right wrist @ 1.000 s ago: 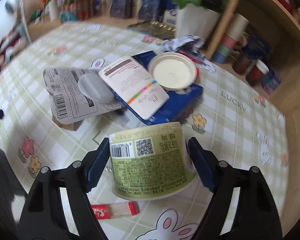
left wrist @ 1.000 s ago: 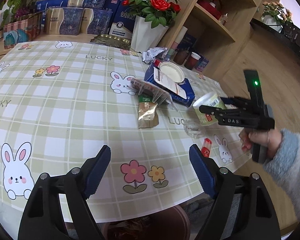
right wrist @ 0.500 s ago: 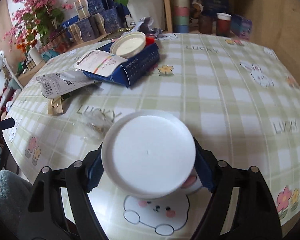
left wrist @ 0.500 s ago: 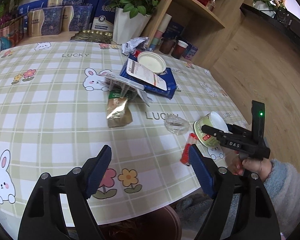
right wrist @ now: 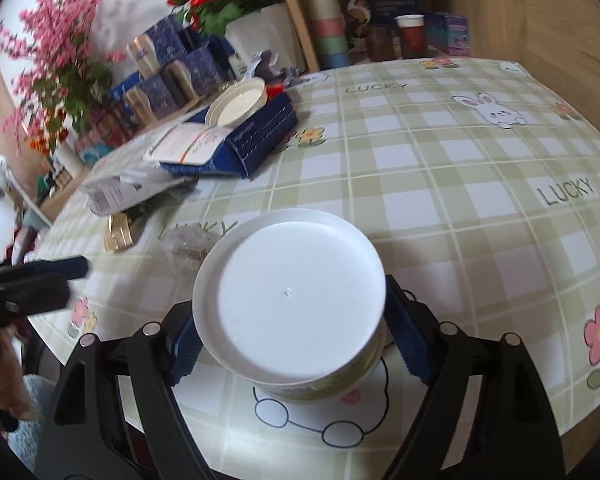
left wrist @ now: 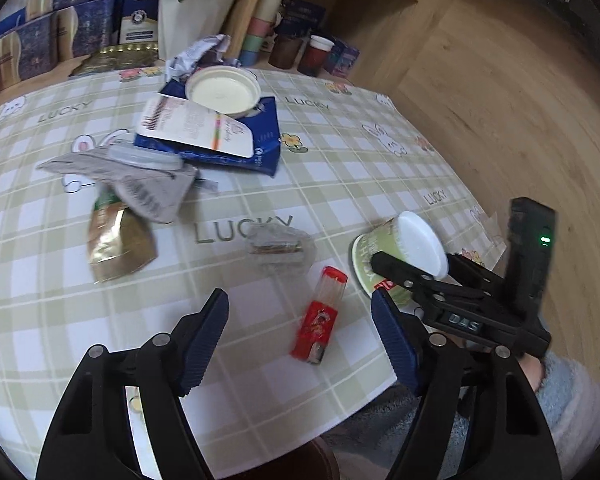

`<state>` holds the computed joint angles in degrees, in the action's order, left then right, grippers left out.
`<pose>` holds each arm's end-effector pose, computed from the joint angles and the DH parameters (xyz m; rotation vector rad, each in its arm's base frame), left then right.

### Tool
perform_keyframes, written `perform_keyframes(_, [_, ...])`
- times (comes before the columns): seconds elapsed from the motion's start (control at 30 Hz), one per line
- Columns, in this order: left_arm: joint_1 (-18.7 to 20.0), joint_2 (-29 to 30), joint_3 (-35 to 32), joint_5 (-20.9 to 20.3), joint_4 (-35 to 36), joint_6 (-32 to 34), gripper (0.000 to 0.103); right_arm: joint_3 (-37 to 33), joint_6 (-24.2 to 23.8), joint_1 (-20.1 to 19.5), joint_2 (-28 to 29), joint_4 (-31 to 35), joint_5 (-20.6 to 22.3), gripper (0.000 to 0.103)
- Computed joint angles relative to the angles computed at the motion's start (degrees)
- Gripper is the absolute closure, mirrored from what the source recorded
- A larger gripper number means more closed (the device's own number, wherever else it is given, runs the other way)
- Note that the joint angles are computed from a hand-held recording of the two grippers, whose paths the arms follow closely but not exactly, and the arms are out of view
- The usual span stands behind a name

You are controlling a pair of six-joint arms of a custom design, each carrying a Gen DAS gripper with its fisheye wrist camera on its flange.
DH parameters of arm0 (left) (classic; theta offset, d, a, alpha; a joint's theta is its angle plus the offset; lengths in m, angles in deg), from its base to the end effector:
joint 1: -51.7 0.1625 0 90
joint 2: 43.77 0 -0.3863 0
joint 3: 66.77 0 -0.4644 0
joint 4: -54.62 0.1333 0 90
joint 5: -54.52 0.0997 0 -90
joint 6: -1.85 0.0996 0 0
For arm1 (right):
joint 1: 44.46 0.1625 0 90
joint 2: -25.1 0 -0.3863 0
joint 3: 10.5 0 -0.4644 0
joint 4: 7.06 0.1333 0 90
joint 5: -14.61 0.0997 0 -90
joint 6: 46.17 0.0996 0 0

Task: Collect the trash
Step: 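Grasp the clear plastic wrapper with the left gripper while the right gripper lifts the cup, then lower the cup into the bin with the right gripper while the left gripper carries the wrapper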

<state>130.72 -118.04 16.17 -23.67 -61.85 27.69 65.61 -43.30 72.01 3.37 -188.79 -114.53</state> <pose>0.0197 -0.7052 0.4020 0.8624 2.7383 -0.4073 0.3998 -0.6449 -0.0729 0.2133 -2.4635 1.0238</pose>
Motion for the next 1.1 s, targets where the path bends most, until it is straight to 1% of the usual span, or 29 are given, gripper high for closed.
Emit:
perform_keyframes(0.07, [-0.4, 1.6, -0.6, 1.4, -0.2, -0.7, 0.036, 1.1, 0.4, 0.2, -0.6, -2.9, 0.3, 0.025])
perform_keyframes(0.17, [-0.8, 3.9, -1.2, 3.6, -2.1, -1.6, 0.037, 2.0, 0.7, 0.5, -1.3, -5.2, 0.5, 0.025])
perform_keyframes(0.27, [-1.2, 5.4, -0.8, 6.6, -6.0, -2.5, 0.039, 2.8, 0.5, 0.9, -1.7, -6.2, 0.2, 0.025])
perform_keyframes(0.4, [-1.3, 7.2, -1.1, 8.4, -7.9, -3.5, 0.039, 3.7, -0.2, 1.4, -2.1, -7.6, -0.1, 0.025])
perform_keyframes(0.47, [-1.3, 8.0, -1.5, 8.8, -8.0, -4.3, 0.042, 3.8, -0.5, 1.6, -2.2, -7.6, -0.4, 0.025])
perform_keyframes(0.5, [-1.4, 8.3, -1.6, 9.0, -8.7, -3.9, 0.052, 3.8, -0.6, 1.7, -2.2, -7.5, -0.7, 0.025])
perform_keyframes(0.53, [-1.4, 8.6, -1.9, 8.9, -8.6, -3.9, 0.055, 4.1, -0.6, 1.7, -2.3, -7.5, -0.7, 0.025])
perform_keyframes(0.6, [-1.6, 8.6, -1.8, 9.4, -9.5, -3.6, 0.065, 4.4, -0.6, 1.8, -2.5, -7.5, -0.8, 0.025])
perform_keyframes(0.63, [-1.6, 8.3, -1.6, 9.3, -9.8, -3.2, 0.068, 4.5, -0.4, 1.8, -2.5, -7.4, -1.0, 0.025])
perform_keyframes(0.87, [-1.4, 5.2, -0.4, 6.5, -9.7, -1.7, 0.069, 5.9, 1.9, 2.6, -3.2, -7.5, -2.6, 0.025])
perform_keyframes(0.97, [-1.7, 2.4, 1.3, 5.5, -10.1, -0.3, 0.069, 7.3, 3.3, 3.3, -3.8, -8.3, -2.8, 0.025])
perform_keyframes(1.1, [-2.1, -1.2, 3.9, 4.4, -10.7, 1.3, 0.069, 8.2, 4.3, 4.4, -4.0, -7.0, -3.5, 0.025])
